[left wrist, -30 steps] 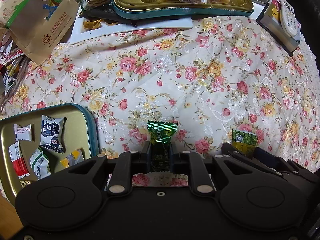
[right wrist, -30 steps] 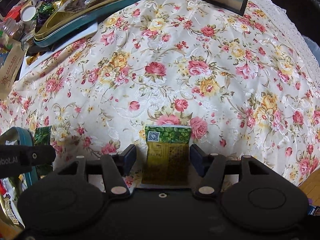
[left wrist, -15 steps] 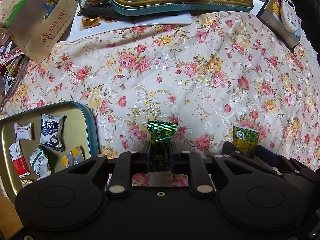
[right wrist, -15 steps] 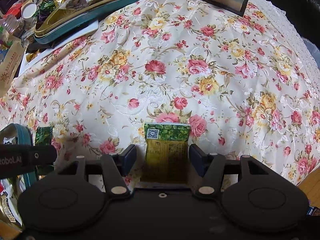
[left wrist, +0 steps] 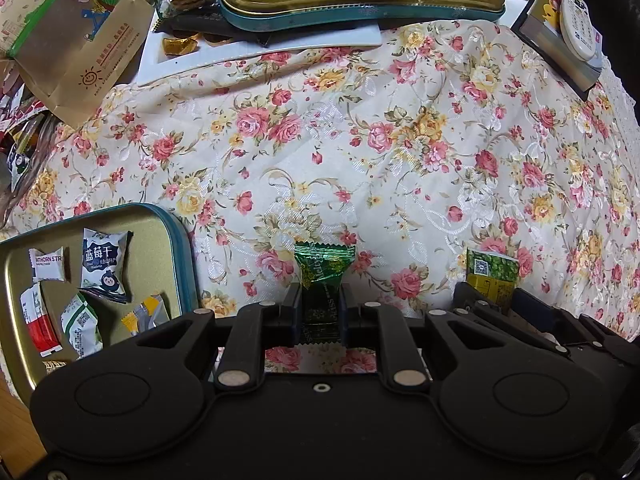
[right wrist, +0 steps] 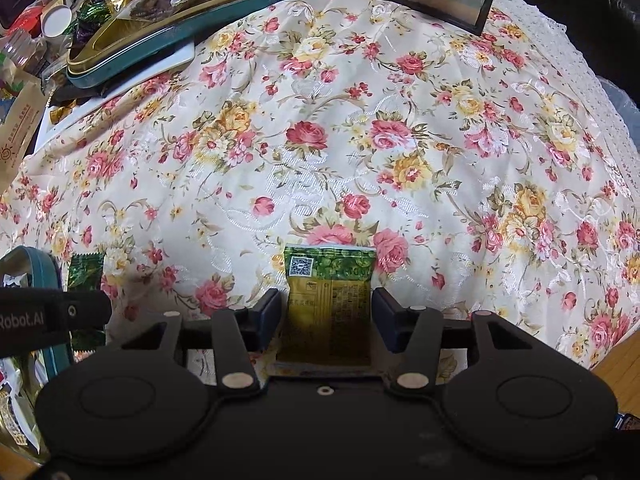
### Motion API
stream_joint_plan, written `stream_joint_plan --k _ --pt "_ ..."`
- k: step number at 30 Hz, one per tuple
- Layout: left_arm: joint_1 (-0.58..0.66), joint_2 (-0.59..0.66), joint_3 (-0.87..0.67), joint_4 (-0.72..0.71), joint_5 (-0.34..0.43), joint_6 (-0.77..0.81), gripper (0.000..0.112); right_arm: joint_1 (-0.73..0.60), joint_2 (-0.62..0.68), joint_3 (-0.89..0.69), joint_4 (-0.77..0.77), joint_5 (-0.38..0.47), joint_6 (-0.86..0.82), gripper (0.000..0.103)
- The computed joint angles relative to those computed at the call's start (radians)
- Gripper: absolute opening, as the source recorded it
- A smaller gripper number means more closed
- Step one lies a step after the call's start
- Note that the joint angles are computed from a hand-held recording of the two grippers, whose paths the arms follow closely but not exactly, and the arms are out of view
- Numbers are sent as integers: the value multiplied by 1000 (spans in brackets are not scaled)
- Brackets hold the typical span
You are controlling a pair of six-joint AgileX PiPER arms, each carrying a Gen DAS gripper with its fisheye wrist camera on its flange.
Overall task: Organize snacks
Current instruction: 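Lift both held snacks and carry them toward the gold tray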
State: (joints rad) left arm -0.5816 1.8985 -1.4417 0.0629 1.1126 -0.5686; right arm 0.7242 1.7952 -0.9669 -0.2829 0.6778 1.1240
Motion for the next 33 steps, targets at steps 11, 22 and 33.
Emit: stream_joint_plan --k 11,22,33 --pt "-4 1 -5 4 5 -3 23 7 -11 8 -4 -9 13 45" --pt "-11 -1 -10 28 15 -11 23 5 -29 24 30 -34 -24 42" --pt "-23 -7 -4 40 20 -22 23 -4 -70 38 42 -53 -36 41"
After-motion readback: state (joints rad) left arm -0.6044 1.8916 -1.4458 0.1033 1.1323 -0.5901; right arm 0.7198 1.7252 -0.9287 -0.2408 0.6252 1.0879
